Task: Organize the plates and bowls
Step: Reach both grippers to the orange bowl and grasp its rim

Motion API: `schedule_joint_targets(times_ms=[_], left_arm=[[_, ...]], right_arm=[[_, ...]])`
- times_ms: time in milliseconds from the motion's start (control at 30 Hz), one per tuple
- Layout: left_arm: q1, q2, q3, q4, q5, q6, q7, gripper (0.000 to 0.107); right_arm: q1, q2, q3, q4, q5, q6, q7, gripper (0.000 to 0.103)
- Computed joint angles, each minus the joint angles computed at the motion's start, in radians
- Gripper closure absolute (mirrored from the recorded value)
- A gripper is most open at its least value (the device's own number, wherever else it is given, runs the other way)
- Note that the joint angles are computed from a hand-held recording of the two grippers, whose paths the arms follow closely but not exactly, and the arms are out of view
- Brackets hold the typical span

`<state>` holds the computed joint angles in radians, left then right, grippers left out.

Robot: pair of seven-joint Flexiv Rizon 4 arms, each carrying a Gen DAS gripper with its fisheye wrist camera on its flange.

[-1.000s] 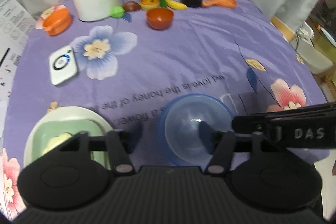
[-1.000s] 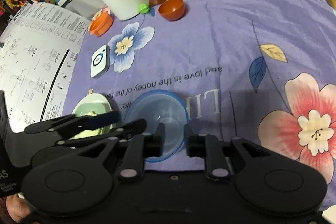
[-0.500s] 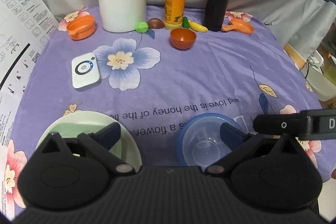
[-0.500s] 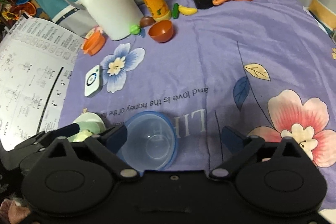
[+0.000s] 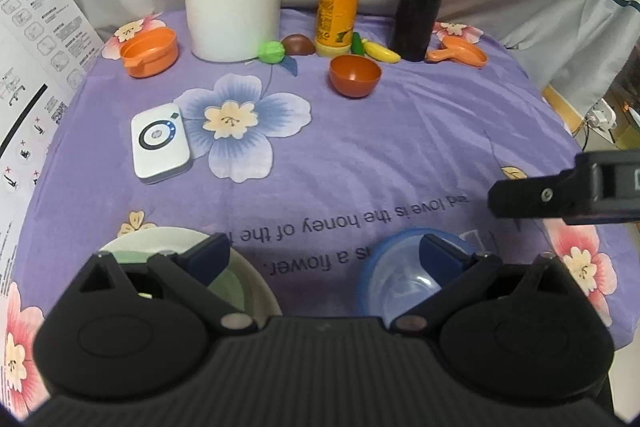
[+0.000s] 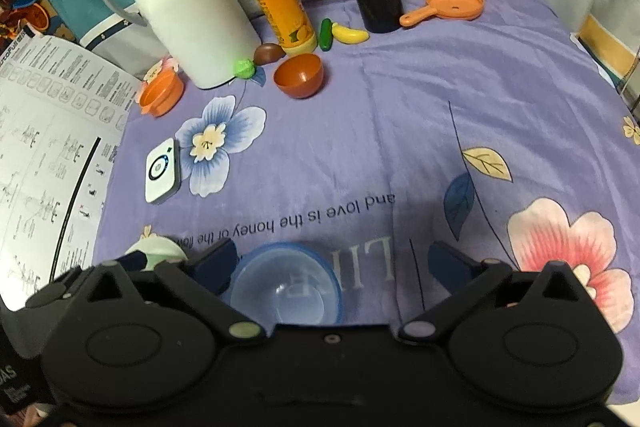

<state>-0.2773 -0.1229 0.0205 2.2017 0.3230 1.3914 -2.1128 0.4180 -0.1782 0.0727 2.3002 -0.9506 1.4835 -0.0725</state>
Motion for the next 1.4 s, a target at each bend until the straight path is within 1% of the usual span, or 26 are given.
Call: schedule_joint_targets(times_ms=[33, 100, 167, 233, 300, 433, 533, 633, 767, 800, 867, 933, 1000, 1033, 1067, 1133, 1167, 1233, 1267, 1300, 1333, 1367, 1400], left_arm=[[0.007, -0.006, -0.002, 0.001, -0.013, 0.006, 0.011, 0.004], [0.028, -0.021, -0.012, 0.004, -0.062, 0.025, 0.055, 0.004], [0.032, -0.041, -0.003, -0.014, -0.075, 0.026, 0.074, 0.004], [0.030, -0.066, 0.010, -0.045, -0.079, 0.021, 0.083, 0.004], [0.040, -0.097, 0.004, -0.075, -0.113, 0.023, 0.120, 0.004], [0.042, -0.165, 0.009, -0.152, -0.166, 0.027, 0.183, 0.004], [0.025, -0.223, 0.032, -0.223, -0.184, 0.032, 0.196, 0.004], [0.020, -0.285, 0.039, -0.298, -0.221, 0.023, 0.219, 0.004], [0.014, -0.360, 0.047, -0.394, -0.267, 0.006, 0.246, 0.004], [0.013, -0.378, 0.049, -0.416, -0.276, 0.002, 0.251, 0.004], [0.011, -0.414, 0.050, -0.461, -0.292, -0.008, 0.265, 0.005], [0.001, -0.444, 0.062, -0.498, -0.297, -0.017, 0.273, 0.009], [0.000, -0.467, 0.060, -0.525, -0.308, -0.032, 0.285, 0.014], [0.006, -0.478, 0.051, -0.534, -0.318, -0.036, 0.295, 0.016], [0.013, -0.486, 0.043, -0.541, -0.327, -0.037, 0.305, 0.017], [0.013, -0.503, 0.040, -0.554, -0.338, -0.039, 0.316, 0.019], [0.011, -0.510, 0.043, -0.558, -0.341, -0.038, 0.318, 0.022], [0.019, -0.522, 0.031, -0.566, -0.356, -0.040, 0.332, 0.027], [0.026, -0.526, 0.021, -0.568, -0.366, -0.040, 0.341, 0.032], [0.029, -0.531, 0.016, -0.571, -0.374, -0.041, 0.348, 0.035], [0.032, -0.536, 0.012, -0.574, -0.380, -0.040, 0.355, 0.037], [0.034, -0.540, 0.009, -0.578, -0.385, -0.041, 0.364, 0.040], [0.035, -0.543, 0.006, -0.580, -0.389, -0.041, 0.373, 0.045]], right_arm=[[-0.002, -0.007, 0.001, -0.006, 0.007, 0.001, -0.005, 0.000], [-0.009, -0.030, 0.019, -0.029, 0.071, -0.005, -0.047, 0.000], [0.001, -0.045, 0.005, -0.046, 0.094, -0.001, -0.063, 0.000], [0.022, -0.057, -0.038, -0.061, 0.060, 0.012, -0.044, 0.000], [0.034, -0.077, -0.072, -0.090, 0.029, 0.019, -0.035, 0.000], [0.039, -0.128, -0.116, -0.146, 0.019, 0.042, -0.032, 0.000], [0.012, -0.183, -0.093, -0.204, 0.123, 0.046, -0.106, 0.000], [-0.031, -0.252, -0.044, -0.286, 0.237, 0.042, -0.197, 0.000], [-0.062, -0.340, 0.000, -0.400, 0.334, 0.025, -0.286, 0.002], [-0.071, -0.364, 0.013, -0.434, 0.356, 0.018, -0.308, 0.006], [-0.081, -0.405, 0.033, -0.493, 0.397, 0.000, -0.344, 0.011], [-0.081, -0.438, 0.042, -0.539, 0.429, -0.009, -0.374, 0.021], [-0.094, -0.475, 0.069, -0.591, 0.462, -0.036, -0.420, 0.028], [-0.093, -0.488, 0.075, -0.610, 0.475, -0.045, -0.438, 0.033], [-0.097, -0.505, 0.086, -0.633, 0.489, -0.054, -0.462, 0.035], [-0.099, -0.532, 0.102, -0.671, 0.515, -0.072, -0.503, 0.043], [-0.100, -0.542, 0.109, -0.685, 0.529, -0.081, -0.522, 0.046], [-0.096, -0.557, 0.116, -0.708, 0.553, -0.099, -0.555, 0.059], [-0.095, -0.570, 0.122, -0.726, 0.565, -0.109, -0.574, 0.062], [-0.092, -0.576, 0.123, -0.735, 0.578, -0.114, -0.587, 0.067], [-0.085, -0.587, 0.121, -0.750, 0.589, -0.122, -0.599, 0.072], [-0.075, -0.591, 0.112, -0.756, 0.598, -0.125, -0.606, 0.075], [-0.064, -0.596, 0.101, -0.761, 0.608, -0.123, -0.610, 0.080]])
